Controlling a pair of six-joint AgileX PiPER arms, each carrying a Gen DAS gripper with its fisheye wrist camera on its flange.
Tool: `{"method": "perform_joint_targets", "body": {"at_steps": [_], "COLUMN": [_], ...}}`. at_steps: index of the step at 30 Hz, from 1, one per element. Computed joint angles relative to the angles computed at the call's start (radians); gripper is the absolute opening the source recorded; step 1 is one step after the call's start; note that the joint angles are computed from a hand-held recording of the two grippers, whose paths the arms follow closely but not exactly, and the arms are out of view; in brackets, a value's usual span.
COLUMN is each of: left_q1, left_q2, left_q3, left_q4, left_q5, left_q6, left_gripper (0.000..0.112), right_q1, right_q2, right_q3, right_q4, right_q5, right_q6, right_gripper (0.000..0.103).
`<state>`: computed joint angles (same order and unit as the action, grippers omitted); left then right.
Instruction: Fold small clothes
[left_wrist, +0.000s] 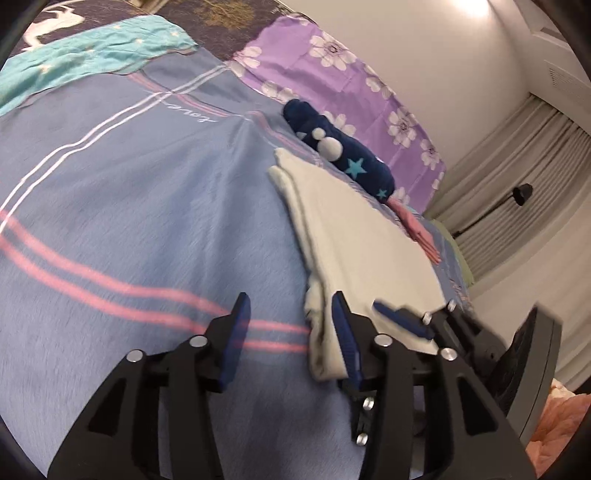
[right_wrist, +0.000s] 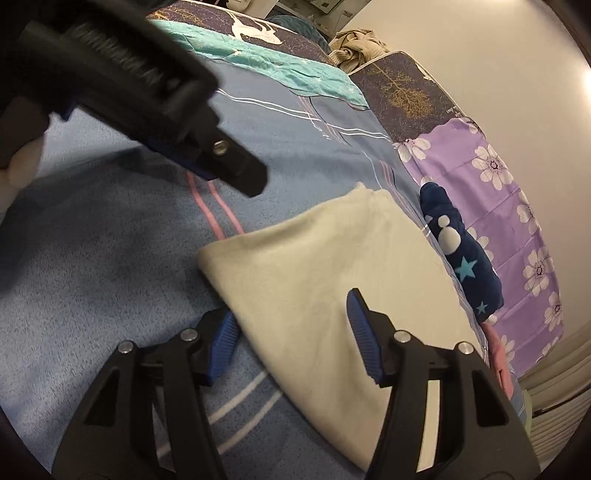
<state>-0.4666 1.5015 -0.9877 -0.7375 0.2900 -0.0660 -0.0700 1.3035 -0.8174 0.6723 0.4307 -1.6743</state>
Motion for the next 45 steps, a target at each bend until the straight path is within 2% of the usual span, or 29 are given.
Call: {"method": "perform_joint_targets", "body": {"at_steps": [5, 7, 10, 13, 15, 18, 19, 20, 22, 24, 27, 29, 30, 32, 34, 45], "left_q1": [0.101, 0.127, 0.135, 0.144, 0.161, 0.184, 0.185, 0.181, 0.180, 0.194, 0.184, 0.175, 0.173, 0.171, 0.164, 0.124], "left_q2": [0.202, 0.321, 0.468, 0.555, 0.612, 0.656, 0.662, 0.668, 0.675, 0.681, 0.683, 0.684, 0.685, 0.689, 0.692, 0.691], "left_q3": [-0.242, -0.387, -0.574, -0.677, -0.716, -0.732, -0.736, -0.743, -0.751, -0.744, -0.765, -0.789, -0.798, -0.814, -0.836, -0.977], "left_q4": [-0.185, -0.171, -0.097, -0.148, -0.255, -0.400, -0.404, -0.384, -0.333, -0.377, -0.313, -0.246, -0.224, -0.193, -0.149, 0.076], "left_q5": [0.204, 0.298, 0.379, 0.390, 0.393, 0.400, 0.398, 0.385, 0.371, 0.380, 0.374, 0.375, 0.378, 0.382, 0.386, 0.428], "left_q6": [0.263, 0.260, 0.190, 0.243, 0.327, 0.426, 0.429, 0.406, 0.332, 0.348, 0.313, 0.257, 0.236, 0.201, 0.152, -0.031], "left_gripper": [0.054, 0.054, 0.054, 0.055, 0.055, 0.055, 0.050, 0.044, 0.023, 0.019, 0.016, 0.015, 0.015, 0.013, 0.012, 0.011], "right_q1": [-0.021, -0.017, -0.006, 0.014, 0.030, 0.051, 0.057, 0.062, 0.061, 0.047, 0.022, 0.001, -0.009, -0.041, -0.062, -0.186], "right_q2": [-0.014, -0.010, 0.000, 0.020, 0.031, 0.061, 0.073, 0.082, 0.090, 0.095, 0.109, 0.129, 0.137, 0.163, 0.174, 0.156], "right_q3": [0.036, 0.034, 0.014, -0.012, -0.022, -0.055, -0.066, -0.072, -0.074, -0.080, -0.105, -0.142, -0.157, -0.209, -0.240, -0.304], "right_q4": [0.094, 0.087, 0.022, -0.044, -0.069, -0.107, -0.115, -0.111, -0.085, -0.049, -0.025, -0.030, -0.029, -0.024, -0.016, 0.114], "right_q5": [-0.025, -0.025, -0.012, -0.012, -0.019, -0.011, -0.010, -0.010, -0.007, 0.015, 0.065, 0.106, 0.129, 0.206, 0.255, 0.403], "right_q6": [-0.104, -0.088, -0.006, 0.080, 0.127, 0.210, 0.232, 0.239, 0.221, 0.188, 0.179, 0.216, 0.229, 0.266, 0.284, 0.258], "right_gripper": [0.053, 0.053, 0.053, 0.053, 0.053, 0.048, 0.045, 0.042, 0.039, 0.036, 0.028, 0.017, 0.015, 0.008, 0.006, 0.004]}}
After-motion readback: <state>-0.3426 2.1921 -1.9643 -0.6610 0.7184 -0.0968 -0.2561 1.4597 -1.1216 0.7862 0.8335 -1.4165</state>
